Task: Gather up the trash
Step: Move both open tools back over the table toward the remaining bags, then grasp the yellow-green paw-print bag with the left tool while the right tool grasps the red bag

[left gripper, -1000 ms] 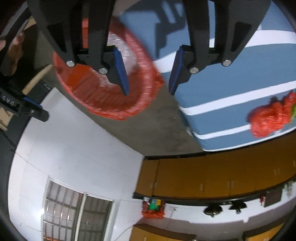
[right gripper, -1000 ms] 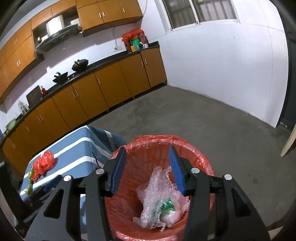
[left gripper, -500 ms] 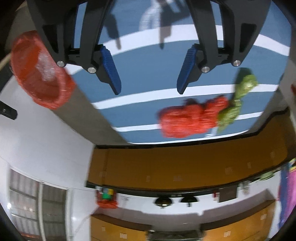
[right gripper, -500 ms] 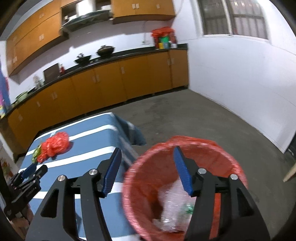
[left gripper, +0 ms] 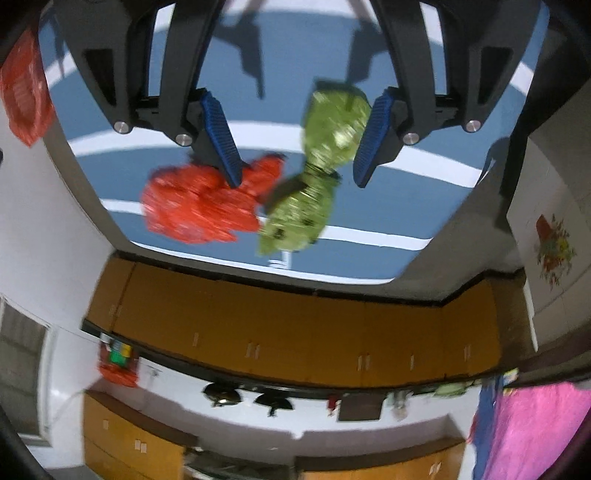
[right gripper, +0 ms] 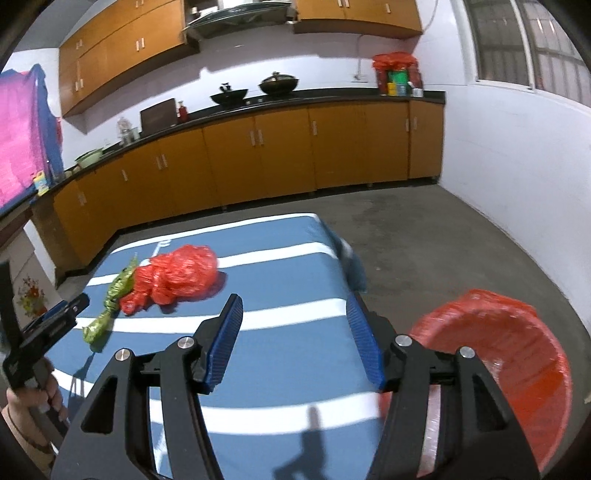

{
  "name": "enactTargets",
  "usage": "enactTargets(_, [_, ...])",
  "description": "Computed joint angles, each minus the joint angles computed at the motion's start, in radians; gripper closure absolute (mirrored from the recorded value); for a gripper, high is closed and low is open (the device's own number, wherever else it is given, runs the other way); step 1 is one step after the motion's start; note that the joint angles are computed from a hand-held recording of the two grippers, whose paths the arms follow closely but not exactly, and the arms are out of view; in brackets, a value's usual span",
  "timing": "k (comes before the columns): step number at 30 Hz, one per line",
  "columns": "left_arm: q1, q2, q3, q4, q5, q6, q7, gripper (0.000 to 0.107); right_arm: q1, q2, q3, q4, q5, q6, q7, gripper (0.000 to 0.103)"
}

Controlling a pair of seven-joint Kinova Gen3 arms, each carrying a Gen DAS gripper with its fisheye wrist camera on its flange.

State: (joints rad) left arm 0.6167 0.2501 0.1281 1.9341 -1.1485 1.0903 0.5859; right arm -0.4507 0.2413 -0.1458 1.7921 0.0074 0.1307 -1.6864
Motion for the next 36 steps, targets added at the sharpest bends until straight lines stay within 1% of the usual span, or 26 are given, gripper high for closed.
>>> enactTargets(4, [-0.090,-0.007,-0.031,0.018,0.028,-0.108,-0.079,0.049,-0.035,0.049,-0.002,-0.047,0.001,0.011,-0.007,0.044])
enactTargets(6, [-0.139,0.002,-0.044,0.008,0.068,-0.174,-0.155,0.052,-0.046,0.074,-0.010,-0.072,0.004,0.022,-0.001,0.044])
enactTargets(7, [-0.157,0.009,-0.051,0.000,0.087,-0.202,-0.191,0.053,-0.037,0.079,-0.022,-0.076,0.002,0.025,0.008,0.044])
enactTargets(11, [-0.196,0.030,-0.081,-0.022,0.148,-0.273,-0.304,0.054,-0.057,0.112,-0.028,-0.110,0.003,0.046,0.021,0.044])
enactTargets(14, [-0.217,0.036,-0.103,-0.030,0.205,-0.321,-0.377,0.064,-0.060,0.126,-0.036,-0.127,-0.001,0.057,0.034,0.044])
enactTargets(16, [-0.230,0.031,-0.118,-0.023,0.238,-0.361,-0.405,0.076,-0.066,0.137,-0.037,-0.142,-0.001,0.066,0.041,0.044])
enactTargets(17, [-0.231,0.028,-0.127,-0.018,0.246,-0.375,-0.411,0.079,-0.068,0.143,-0.039,-0.150,-0.003,0.071,0.045,0.044])
enactTargets(19, [-0.225,0.020,-0.143,-0.009,0.245,-0.400,-0.408,0.088,-0.066,0.157,-0.052,-0.168,-0.009,0.084,0.056,0.044])
enactTargets(22, [-0.203,0.008,-0.158,0.011,0.218,-0.405,-0.376,0.091,-0.056,0.181,-0.081,-0.203,-0.026,0.108,0.079,0.044])
enactTargets(25, [-0.167,-0.018,-0.162,0.051,0.144,-0.376,-0.281,0.092,-0.055,0.210,-0.107,-0.243,-0.045,0.133,0.108,0.044])
enactTargets(27, [-0.157,-0.042,-0.146,0.080,0.110,-0.351,-0.220,0.092,-0.062,0.235,-0.123,-0.280,-0.055,0.154,0.132,0.044])
enactTargets(30, [-0.151,-0.083,-0.111,0.123,0.075,-0.294,-0.125,0.092,-0.095,0.279,-0.119,-0.346,-0.062,0.189,0.150,0.044])
enactTargets(31, [-0.140,-0.100,-0.104,0.138,0.067,-0.267,-0.091,0.092,-0.107,0.293,-0.115,-0.368,-0.065,0.202,0.153,0.046])
enactTargets(33, [-0.146,-0.124,-0.066,0.151,0.061,-0.222,-0.047,0.092,-0.136,0.329,-0.103,-0.425,-0.066,0.242,0.154,0.051])
enactTargets(34, [-0.147,-0.134,-0.049,0.160,0.058,-0.203,-0.027,0.092,-0.158,0.346,-0.089,-0.453,-0.061,0.259,0.150,0.056])
enactTargets(36, [-0.148,-0.155,-0.015,0.173,0.056,-0.160,0.007,0.092,-0.200,0.366,-0.053,-0.488,-0.044,0.278,0.132,0.060])
